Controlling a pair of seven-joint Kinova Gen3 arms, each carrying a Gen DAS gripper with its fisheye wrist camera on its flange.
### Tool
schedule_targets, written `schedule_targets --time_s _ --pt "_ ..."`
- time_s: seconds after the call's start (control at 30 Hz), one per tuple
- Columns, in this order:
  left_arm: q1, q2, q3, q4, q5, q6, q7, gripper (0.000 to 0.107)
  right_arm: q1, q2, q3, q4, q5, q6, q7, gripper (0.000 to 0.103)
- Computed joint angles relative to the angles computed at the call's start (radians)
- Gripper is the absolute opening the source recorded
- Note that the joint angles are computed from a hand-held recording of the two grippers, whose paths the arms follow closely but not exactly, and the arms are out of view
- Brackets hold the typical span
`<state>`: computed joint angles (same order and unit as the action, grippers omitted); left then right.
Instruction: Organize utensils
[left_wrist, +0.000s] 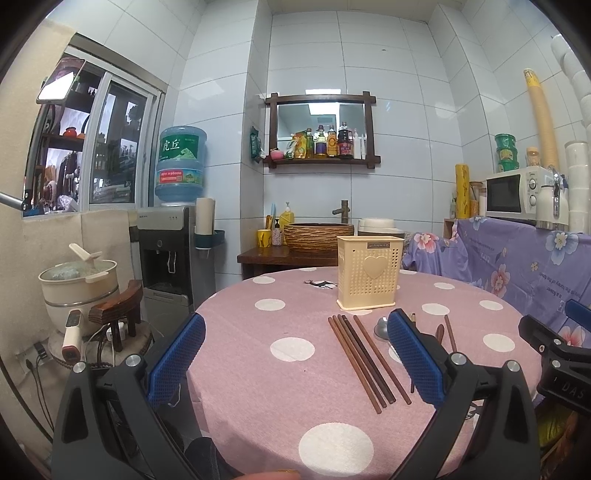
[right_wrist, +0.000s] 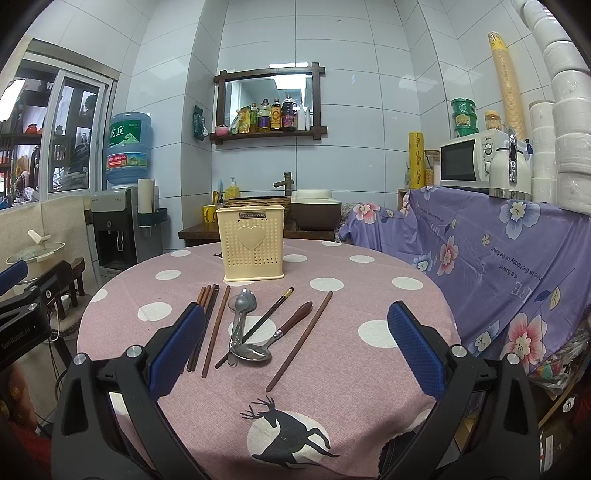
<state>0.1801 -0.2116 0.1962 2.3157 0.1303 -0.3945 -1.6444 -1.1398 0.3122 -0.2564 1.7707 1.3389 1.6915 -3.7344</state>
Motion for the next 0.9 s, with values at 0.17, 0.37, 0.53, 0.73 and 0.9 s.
schedule_targets --time_s 0.17,0.37,0.53,0.73,0.9 --pt "0.001 0.002 -0.003 0.003 -0.006 -0.004 0.003 0.098 0.001 -0.001 0.000 -0.001 -0.002 -0.001 0.001 0.098" --pt "0.000 0.002 -0.002 0.002 -0.006 -0.003 0.002 0.098 0.001 -0.001 -0.001 0.000 -0.002 -0.001 0.000 0.098" --pt "0.000 0.005 0.001 0.004 -0.003 -0.005 0.000 0.098 0.002 -0.001 -0.001 -0.001 -0.002 -0.002 0.002 0.098" --pt "0.005 0.005 -0.007 0.004 -0.010 -0.003 0.005 0.098 0.002 -0.001 -0.001 -0.001 -0.002 -0.002 0.002 0.098" --pt "0.001 0.006 -0.002 0.004 -0.004 -0.005 0.000 0.098 0.001 -0.002 -0.001 -0.001 -0.003 -0.002 0.002 0.098"
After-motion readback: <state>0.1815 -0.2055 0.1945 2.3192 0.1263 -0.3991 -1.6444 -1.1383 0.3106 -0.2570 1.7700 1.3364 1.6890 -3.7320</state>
